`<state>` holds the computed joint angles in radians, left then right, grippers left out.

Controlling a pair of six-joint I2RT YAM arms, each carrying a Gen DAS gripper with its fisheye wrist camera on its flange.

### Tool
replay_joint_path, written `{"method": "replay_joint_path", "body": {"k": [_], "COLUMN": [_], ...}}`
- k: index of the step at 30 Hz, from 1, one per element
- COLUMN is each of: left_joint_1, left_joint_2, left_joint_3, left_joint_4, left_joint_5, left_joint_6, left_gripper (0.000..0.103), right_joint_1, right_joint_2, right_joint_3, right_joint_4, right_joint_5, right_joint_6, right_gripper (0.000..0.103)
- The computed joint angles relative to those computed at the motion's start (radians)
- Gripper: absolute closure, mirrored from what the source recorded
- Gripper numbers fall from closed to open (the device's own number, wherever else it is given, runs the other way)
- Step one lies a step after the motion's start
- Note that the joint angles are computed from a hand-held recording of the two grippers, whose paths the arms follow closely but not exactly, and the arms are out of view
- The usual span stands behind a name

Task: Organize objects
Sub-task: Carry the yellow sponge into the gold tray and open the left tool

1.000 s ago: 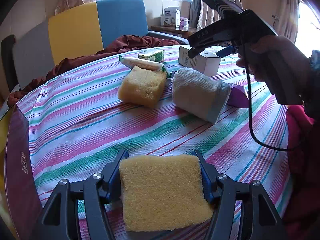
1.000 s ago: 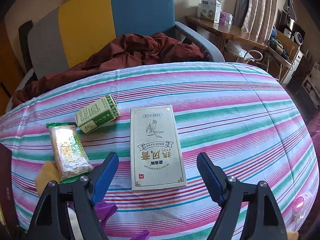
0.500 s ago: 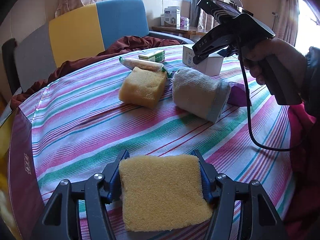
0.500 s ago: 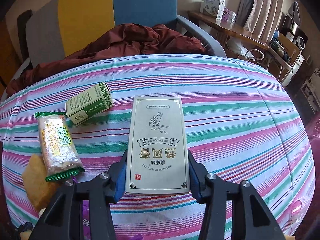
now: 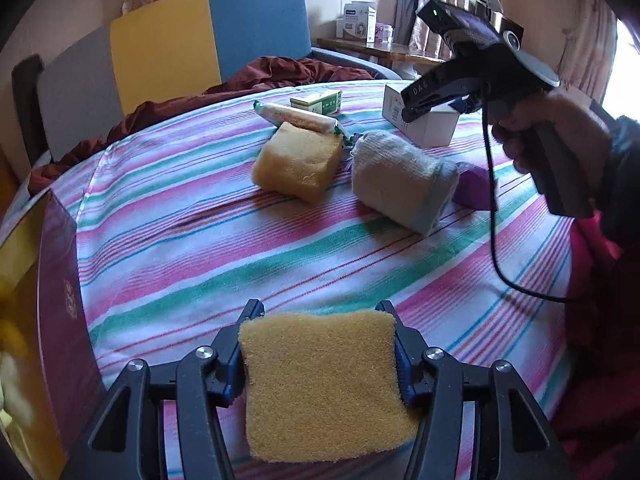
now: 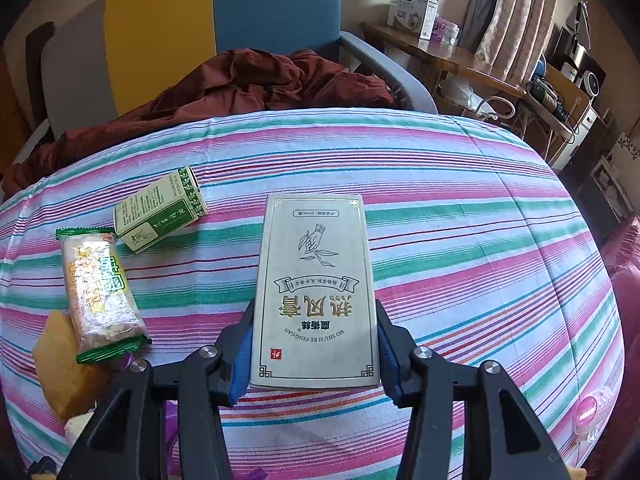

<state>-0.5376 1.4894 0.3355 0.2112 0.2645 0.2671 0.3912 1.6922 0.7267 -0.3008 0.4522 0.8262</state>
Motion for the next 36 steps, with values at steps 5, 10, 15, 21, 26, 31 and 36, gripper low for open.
{"method": "replay_joint_path", "body": {"k": [5, 10, 15, 21, 26, 31, 36], "left_joint_1": [0.226, 0.57, 0.753, 0.781, 0.768, 0.75, 0.768], "left_joint_2": [-0.269, -0.138, 0.197, 0.484, 0.645, 0.715, 0.688], "left_joint_3": [0.064, 0.349, 0.638, 0.89, 1.064, 1.144, 1.13], "left_joint_4": [-0.311, -0.551, -0.57, -0.573, -0.626, -0.631, -0.624], "left_joint_5": [0.182, 0.309, 0.197, 0.082, 0.041, -0.001, 0.037], "left_joint_6": [0.081, 0.183, 0.184, 0.132, 0.106, 0.091, 0.11], "left_gripper": [0.045, 0.043, 0.043, 0.043, 0.038, 0.036, 0.017], "right_joint_1": [0.008, 0.02, 0.035, 0.032, 0.033, 0.031, 0.03], "right_joint_2": [0.0, 0.007, 0.019, 0.018, 0.015, 0.021, 0.028], "right_joint_3": [0.003, 0.015, 0.03, 0.024, 0.021, 0.022, 0.026], "right_joint_4": [-0.015, -0.038, -0.058, -0.049, -0.048, -0.041, -0.037], "right_joint_5": [0.013, 0.028, 0.047, 0.046, 0.049, 0.05, 0.052], "right_joint_6": [0.004, 0.009, 0.011, 0.005, 0.0, -0.009, -0.01], "right_gripper": [0.052, 0.052, 0.052, 0.052, 0.052, 0.052, 0.052]}}
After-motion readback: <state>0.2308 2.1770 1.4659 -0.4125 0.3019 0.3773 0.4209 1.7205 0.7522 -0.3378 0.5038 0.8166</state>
